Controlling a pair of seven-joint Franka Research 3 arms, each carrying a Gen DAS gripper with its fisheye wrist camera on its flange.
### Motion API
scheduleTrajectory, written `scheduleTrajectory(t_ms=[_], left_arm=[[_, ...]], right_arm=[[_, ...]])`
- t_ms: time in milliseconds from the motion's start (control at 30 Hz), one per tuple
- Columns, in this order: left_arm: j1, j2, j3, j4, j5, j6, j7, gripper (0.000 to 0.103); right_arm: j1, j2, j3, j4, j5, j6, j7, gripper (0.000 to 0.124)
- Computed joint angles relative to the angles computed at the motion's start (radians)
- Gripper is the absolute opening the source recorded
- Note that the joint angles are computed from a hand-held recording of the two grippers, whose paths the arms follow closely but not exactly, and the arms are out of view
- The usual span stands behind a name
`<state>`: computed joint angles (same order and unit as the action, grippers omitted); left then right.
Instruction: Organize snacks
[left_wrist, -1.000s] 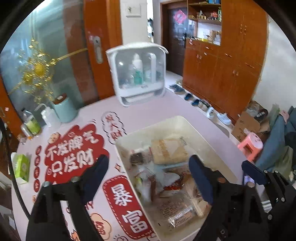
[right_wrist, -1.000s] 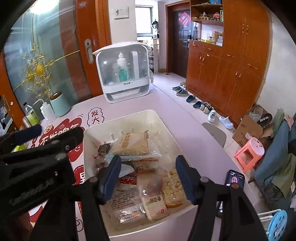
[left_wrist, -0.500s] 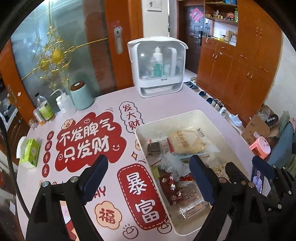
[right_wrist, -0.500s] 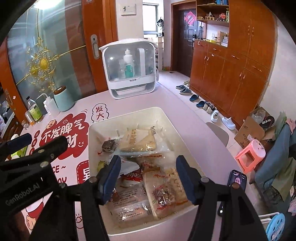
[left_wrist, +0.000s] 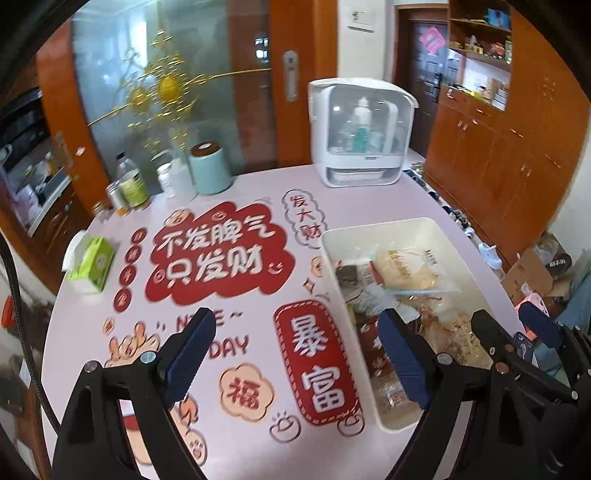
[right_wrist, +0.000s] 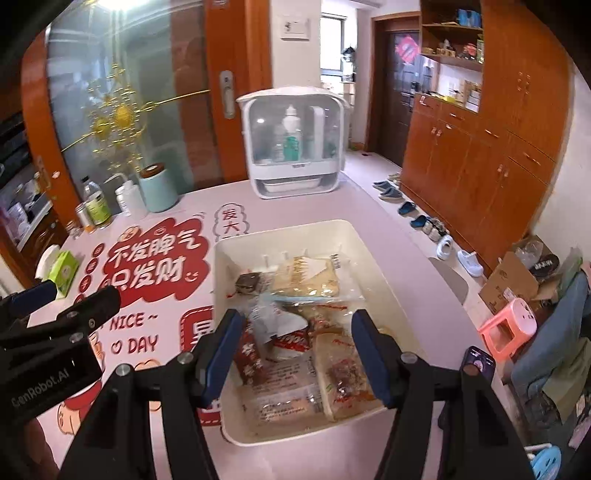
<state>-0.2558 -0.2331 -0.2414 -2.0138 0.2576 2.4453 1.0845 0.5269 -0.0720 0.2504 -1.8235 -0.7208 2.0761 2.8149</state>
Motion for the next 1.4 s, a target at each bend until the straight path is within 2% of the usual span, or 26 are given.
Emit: scheduleTrajectory(t_ms=[200, 400, 533, 700, 800, 1067, 1400], left_arm=[[0.017, -0.111, 0.004, -0.090, 0.024, -0.041, -0.042, 0.090], [0.029, -0.233, 0.015, -0.178, 0.029, -0.095, -0.060, 0.092], [0.036, -0.292, 0.016, -0.213, 0.027, -0.122, -0.083, 0.092], [0.042, -0.343, 0.014, -0.236, 0.014, -0.172, -0.129, 0.096], [0.038, -0.355, 0.021, -0.240, -0.003, -0.197, -0.142, 0.096], [0.029, -0.367, 0.016, -0.242, 0.000, -0.254, -0.137, 0.096], [0.025, -0.376, 0.028, -0.248, -0.005, -0.268, -0.126, 0.096]], right_arm=[[0.013, -0.010, 0.008, -0.010, 0.040, 0.067, -0.071, 0.063], [0.023, -0.037, 0.014, -0.041, 0.155, 0.146, -0.176, 0.063], [0.022, -0.054, 0.025, -0.057, 0.221, 0.163, -0.202, 0.063], [0.018, -0.061, 0.044, -0.052, 0.238, 0.153, -0.177, 0.063], [0.026, -0.037, 0.057, -0.017, 0.224, 0.107, -0.189, 0.063], [0.051, -0.021, 0.048, 0.006, 0.214, 0.077, -0.186, 0.063], [0.080, 0.020, 0.035, 0.056, 0.218, 0.037, -0.204, 0.063]])
